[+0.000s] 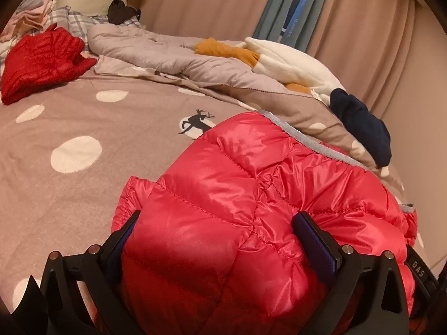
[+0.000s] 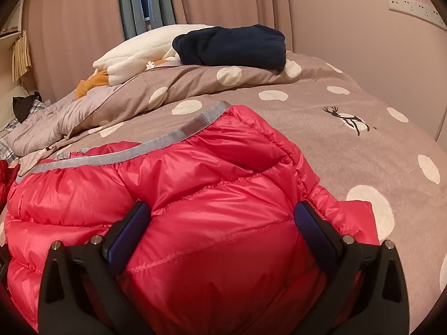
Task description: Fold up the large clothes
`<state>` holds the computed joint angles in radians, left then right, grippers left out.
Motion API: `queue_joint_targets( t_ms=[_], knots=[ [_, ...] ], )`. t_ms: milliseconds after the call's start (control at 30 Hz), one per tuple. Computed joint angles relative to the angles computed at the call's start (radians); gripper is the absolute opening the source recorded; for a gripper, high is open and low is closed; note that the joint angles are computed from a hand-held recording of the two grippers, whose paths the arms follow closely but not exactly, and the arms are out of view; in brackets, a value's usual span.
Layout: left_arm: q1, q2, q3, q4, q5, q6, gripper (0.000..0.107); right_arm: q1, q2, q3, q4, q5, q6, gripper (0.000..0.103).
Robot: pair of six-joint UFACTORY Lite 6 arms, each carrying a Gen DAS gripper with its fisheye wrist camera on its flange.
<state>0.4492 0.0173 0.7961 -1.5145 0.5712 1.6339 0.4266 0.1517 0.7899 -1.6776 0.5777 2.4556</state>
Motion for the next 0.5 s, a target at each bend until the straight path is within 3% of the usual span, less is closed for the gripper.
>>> queue_joint_targets(
  t_ms=[167,233,433,500],
  knots=[
    [0.006,-0.025,-0.011,0.011,-0.020,-0.015,0.102,0.012,-0.021,-0.008,0.026,0.002,-0.022,0.103],
    [0.045,-0.062,-0.014,0.078,-0.011,-0.102,0.102,0.032,-0.050,-0.019,0.068,0.014,-0.054,0.103],
    [0.426,-0.057,0.092,0.168,0.322,-0.326,0.102,0.085,-0.267,-0.106,0.127,-0.049,-0.103,0.103],
    [0.497,-0.012,0.150,0.223,0.328,-0.331,0.102,0.142,-0.337,-0.112,0.186,-0.024,-0.184,0.103]
  ],
)
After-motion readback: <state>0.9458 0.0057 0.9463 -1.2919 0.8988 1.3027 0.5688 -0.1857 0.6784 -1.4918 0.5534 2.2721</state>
